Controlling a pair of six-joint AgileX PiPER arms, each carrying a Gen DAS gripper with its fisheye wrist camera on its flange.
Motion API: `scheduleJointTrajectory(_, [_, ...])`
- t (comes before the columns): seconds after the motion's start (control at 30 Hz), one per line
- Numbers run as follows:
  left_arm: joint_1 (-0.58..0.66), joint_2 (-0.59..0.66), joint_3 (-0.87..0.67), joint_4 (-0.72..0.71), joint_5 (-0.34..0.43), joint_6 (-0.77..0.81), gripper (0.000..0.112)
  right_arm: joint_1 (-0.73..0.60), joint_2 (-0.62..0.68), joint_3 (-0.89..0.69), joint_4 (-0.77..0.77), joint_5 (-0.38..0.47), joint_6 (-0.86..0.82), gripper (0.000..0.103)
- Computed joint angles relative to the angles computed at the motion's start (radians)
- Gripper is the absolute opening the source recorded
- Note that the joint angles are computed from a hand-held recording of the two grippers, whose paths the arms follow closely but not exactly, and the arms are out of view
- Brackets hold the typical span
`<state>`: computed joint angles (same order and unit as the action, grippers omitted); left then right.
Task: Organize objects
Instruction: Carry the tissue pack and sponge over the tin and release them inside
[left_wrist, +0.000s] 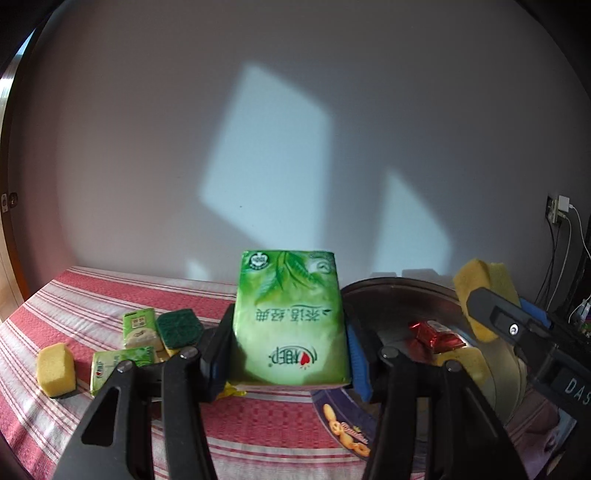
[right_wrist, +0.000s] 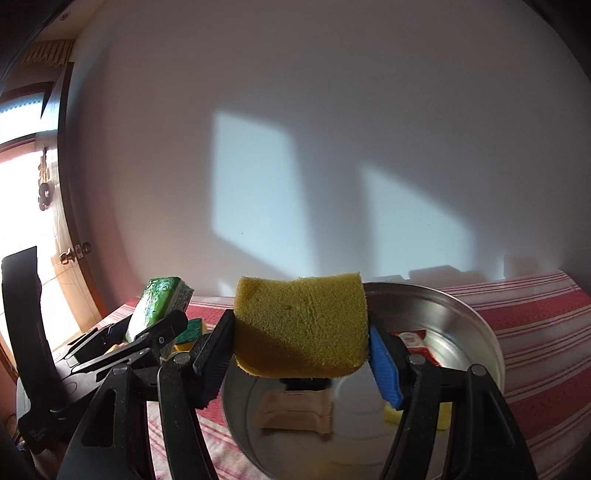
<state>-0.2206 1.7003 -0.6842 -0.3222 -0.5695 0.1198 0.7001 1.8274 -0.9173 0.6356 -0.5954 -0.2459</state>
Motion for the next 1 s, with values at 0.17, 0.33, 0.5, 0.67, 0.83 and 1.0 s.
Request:
scheduleJointTrajectory(0.17, [-0.1,0.043,-0.068,-0.141,0.026,0.114,0.052,-0.06,-0.03,0.042,0.023,-0.014,-0.027,0.068])
scheduleJointTrajectory(0.33, [-0.17,0.09,-0.126,-0.241,0.04,0.199,0.052,-0.102,-0.031,0.043,0.064,-0.008,-0.073,0.068])
scheduleJointTrajectory(0.5, [-0.209,0.132,-0.181,-0.32,0.059,0.27,0.052,-0.17,-0.024,0.041,0.04,0.018,-0.075,0.068])
scheduleJointTrajectory(0.67, [-0.241,0.175,-0.238,-0.432,0.082,0.374,0.052,-0.186,0.001,0.021,0.117,0.024,-0.167,0.068])
scheduleJointTrajectory(0.83, [-0.256,0.216,-0.271,-0.472,0.095,0.423,0.052,-0.203,0.024,-0.012,0.155,0.063,-0.2,0.068])
scheduleJointTrajectory(1.0, [-0.264,0.23,-0.28,-0.507,0.089,0.45,0.052,-0.201,0.036,-0.053,0.229,0.09,-0.299,0.068])
